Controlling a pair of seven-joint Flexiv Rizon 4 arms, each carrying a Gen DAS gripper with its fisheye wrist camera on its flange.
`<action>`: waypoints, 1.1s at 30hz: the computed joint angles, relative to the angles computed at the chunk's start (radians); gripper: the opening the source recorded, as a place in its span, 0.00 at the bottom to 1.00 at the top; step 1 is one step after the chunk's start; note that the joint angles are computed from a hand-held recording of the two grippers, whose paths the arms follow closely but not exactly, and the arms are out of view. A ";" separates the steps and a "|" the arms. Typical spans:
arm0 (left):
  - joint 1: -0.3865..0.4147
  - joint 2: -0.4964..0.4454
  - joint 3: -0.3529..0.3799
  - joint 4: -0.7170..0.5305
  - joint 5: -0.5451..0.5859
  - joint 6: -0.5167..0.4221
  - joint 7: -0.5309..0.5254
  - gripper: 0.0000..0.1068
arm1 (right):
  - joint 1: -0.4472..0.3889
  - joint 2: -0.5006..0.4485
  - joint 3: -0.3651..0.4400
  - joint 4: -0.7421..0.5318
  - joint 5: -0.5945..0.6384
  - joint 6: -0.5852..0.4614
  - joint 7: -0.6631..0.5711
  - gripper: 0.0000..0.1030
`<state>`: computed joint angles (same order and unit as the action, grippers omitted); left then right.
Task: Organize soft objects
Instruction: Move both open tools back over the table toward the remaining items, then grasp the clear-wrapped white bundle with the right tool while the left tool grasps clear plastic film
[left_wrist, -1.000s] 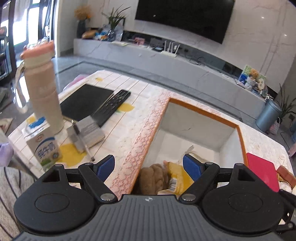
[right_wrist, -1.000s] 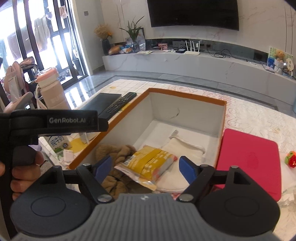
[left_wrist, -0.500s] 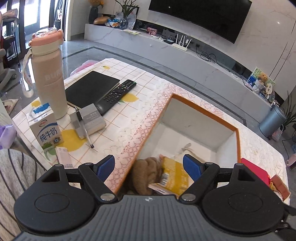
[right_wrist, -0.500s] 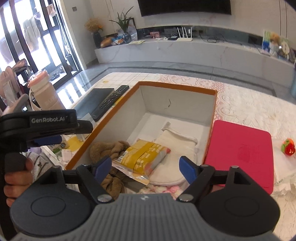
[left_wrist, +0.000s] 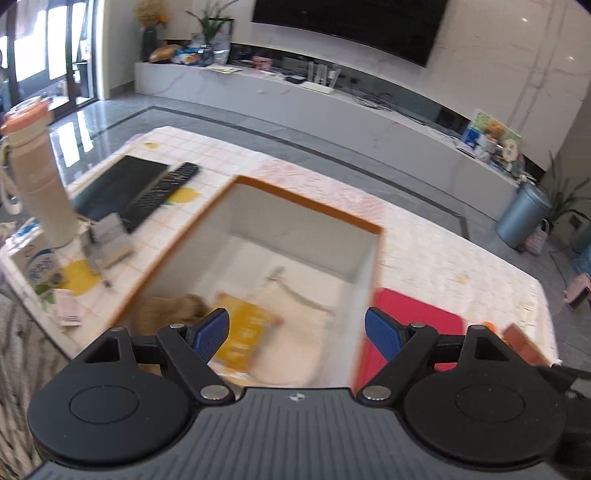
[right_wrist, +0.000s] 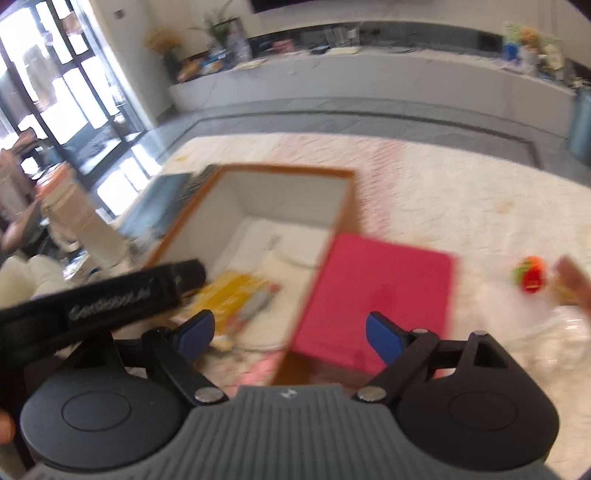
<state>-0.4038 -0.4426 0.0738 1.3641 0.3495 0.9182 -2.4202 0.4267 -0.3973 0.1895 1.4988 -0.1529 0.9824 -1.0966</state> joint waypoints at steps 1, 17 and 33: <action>-0.002 -0.012 -0.009 -0.016 -0.005 0.002 0.006 0.91 | 0.002 0.012 -0.021 0.015 -0.024 -0.007 0.021 0.87; -0.111 -0.344 -0.058 -0.429 -0.147 -0.083 0.268 0.91 | -0.163 0.089 -0.124 0.297 -0.197 0.096 0.433 0.88; -0.149 -0.619 -0.037 -0.835 -0.245 -0.320 0.302 0.91 | -0.198 0.006 -0.129 0.271 -0.085 0.078 0.466 0.88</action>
<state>-0.5527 -1.0616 0.0363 0.5292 0.1050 0.5985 -2.1182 0.2291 -0.3911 0.0602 1.7702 -0.2380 1.0605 -0.6301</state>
